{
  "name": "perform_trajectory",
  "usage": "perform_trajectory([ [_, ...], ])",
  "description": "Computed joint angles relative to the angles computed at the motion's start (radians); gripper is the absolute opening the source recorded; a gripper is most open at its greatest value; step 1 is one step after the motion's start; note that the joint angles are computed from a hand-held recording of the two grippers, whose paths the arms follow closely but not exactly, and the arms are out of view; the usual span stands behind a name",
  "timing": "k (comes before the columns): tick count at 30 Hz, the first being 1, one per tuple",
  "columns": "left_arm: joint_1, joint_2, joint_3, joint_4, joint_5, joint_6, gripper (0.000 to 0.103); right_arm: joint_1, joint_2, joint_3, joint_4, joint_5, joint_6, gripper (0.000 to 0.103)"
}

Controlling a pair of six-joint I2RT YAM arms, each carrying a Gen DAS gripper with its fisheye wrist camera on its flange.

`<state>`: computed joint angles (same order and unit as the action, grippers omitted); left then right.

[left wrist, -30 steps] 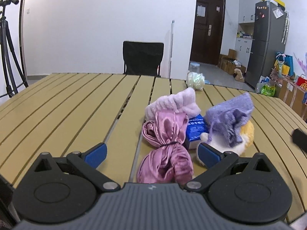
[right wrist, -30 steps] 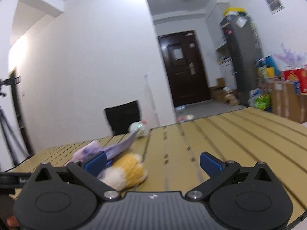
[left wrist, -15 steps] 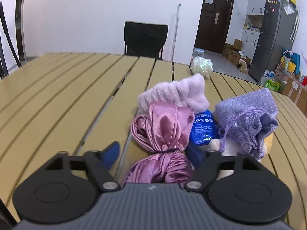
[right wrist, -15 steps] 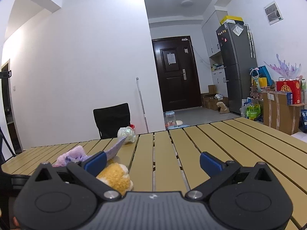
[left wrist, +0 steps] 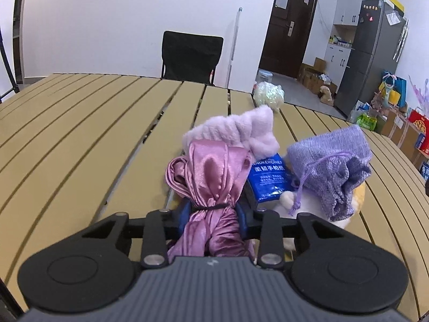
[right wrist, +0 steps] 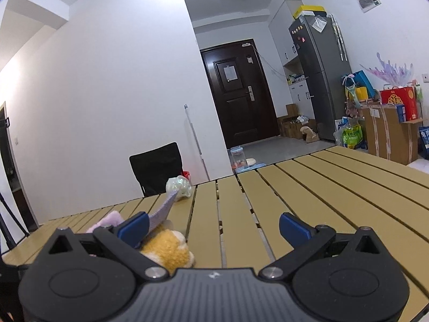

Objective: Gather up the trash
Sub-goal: 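Close the left gripper on the pink satin scrunchie while the right gripper grasps the lilac pouch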

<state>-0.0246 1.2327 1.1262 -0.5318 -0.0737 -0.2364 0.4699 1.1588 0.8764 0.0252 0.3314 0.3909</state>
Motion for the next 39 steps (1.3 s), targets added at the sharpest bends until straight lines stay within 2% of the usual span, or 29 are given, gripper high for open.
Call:
perform_trajectory([
  [9, 0.059, -0.039, 0.012, -0.017, 0.025, 0.027, 0.035, 0.146, 0.070, 0.055, 0.063, 0.125, -0.062, 0.103],
  [15, 0.095, -0.062, 0.009, -0.024, 0.036, 0.045, 0.035, 0.200, 0.155, 0.125, 0.069, 0.160, -0.091, 0.103],
  [22, 0.124, -0.072, 0.010, -0.025, 0.056, 0.059, 0.035, 0.232, 0.248, 0.217, 0.003, 0.196, -0.055, 0.103],
  [26, 0.126, -0.078, -0.004, -0.019, 0.052, 0.069, 0.035, 0.230, 0.297, 0.281, -0.062, 0.155, -0.031, 0.103],
  [32, 0.112, -0.084, -0.022, -0.007, 0.027, 0.081, 0.035, 0.226, 0.370, 0.359, -0.098, 0.172, -0.003, 0.103],
  [35, 0.115, -0.082, -0.030, -0.001, 0.030, 0.090, 0.035, 0.213, 0.406, 0.409, -0.139, 0.176, 0.021, 0.096],
  [39, 0.116, -0.070, -0.029, 0.011, 0.037, 0.101, 0.035, 0.201, 0.437, 0.455, -0.175, 0.151, 0.023, 0.073],
])
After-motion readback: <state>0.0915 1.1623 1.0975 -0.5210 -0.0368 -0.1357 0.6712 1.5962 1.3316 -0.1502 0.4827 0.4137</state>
